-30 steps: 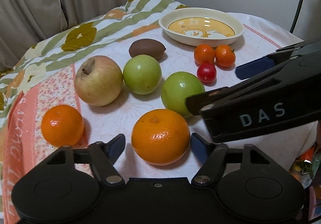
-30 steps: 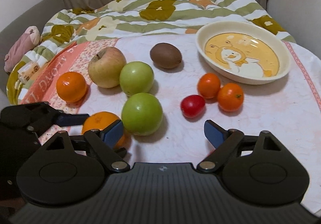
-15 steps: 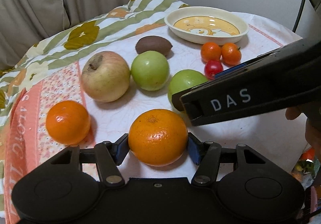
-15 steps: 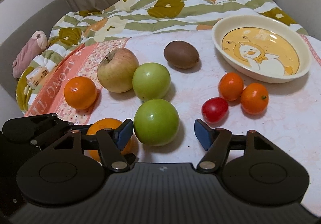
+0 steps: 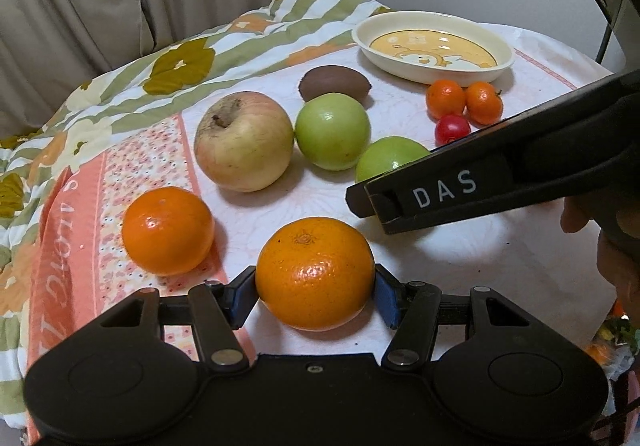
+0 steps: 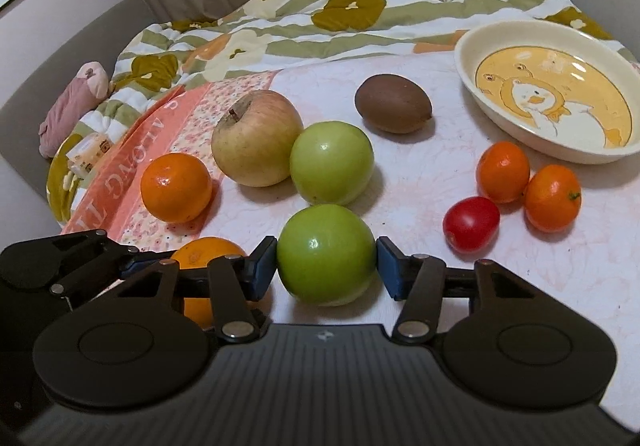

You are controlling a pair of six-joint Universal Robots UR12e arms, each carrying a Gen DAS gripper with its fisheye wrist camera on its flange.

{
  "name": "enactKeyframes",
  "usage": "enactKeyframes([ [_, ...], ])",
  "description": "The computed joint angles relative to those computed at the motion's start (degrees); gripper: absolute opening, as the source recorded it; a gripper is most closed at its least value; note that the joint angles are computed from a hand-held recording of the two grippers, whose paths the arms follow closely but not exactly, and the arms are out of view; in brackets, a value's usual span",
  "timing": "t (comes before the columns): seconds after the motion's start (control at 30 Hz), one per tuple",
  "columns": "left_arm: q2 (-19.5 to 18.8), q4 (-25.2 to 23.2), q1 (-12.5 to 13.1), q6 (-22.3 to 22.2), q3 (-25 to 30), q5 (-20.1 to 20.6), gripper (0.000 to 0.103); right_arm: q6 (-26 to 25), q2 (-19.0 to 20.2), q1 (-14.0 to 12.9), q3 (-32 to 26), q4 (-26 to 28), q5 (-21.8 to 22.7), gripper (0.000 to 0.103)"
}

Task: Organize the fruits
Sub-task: 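Close the left tool on an orange while the right tool grasps a green apple, then carry the orange with the left tool into the bowl while the right tool carries the green apple there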

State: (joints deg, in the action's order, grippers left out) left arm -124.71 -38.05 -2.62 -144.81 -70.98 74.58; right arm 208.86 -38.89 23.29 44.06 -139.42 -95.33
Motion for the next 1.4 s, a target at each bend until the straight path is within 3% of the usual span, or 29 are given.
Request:
enactKeyframes([
  [0.2, 0.4, 0.6, 0.2, -0.6, 0.3, 0.0, 0.063, 0.0, -0.9, 0.2, 0.8, -1.3, -1.7, 0.068],
  [0.47, 1.6, 0.1, -0.7, -1.6, 2.4, 1.1, 0.063, 0.4, -5.4, -0.2, 4.9, -4.8, -5.0, 0.068],
  [0.73, 0.3, -1.1, -3.1, -6.7, 7.9, 2.3, 0.063, -2.6, -10.6, -2.6, 9.0, -5.2, -6.5, 0.068],
  [1.0, -5.4, -4.4, -6.3, -11.2, 18.3, 2.6, 0.063, -8.1, -12.0, -7.0, 10.0, -5.0, -5.6, 0.068],
  [1.4, -19.7, -13.3, -10.9, -13.3, 39.9, 6.4, 0.063, -14.9, -7.0, -13.0, 4.6, -2.5, 1.3, 0.068],
])
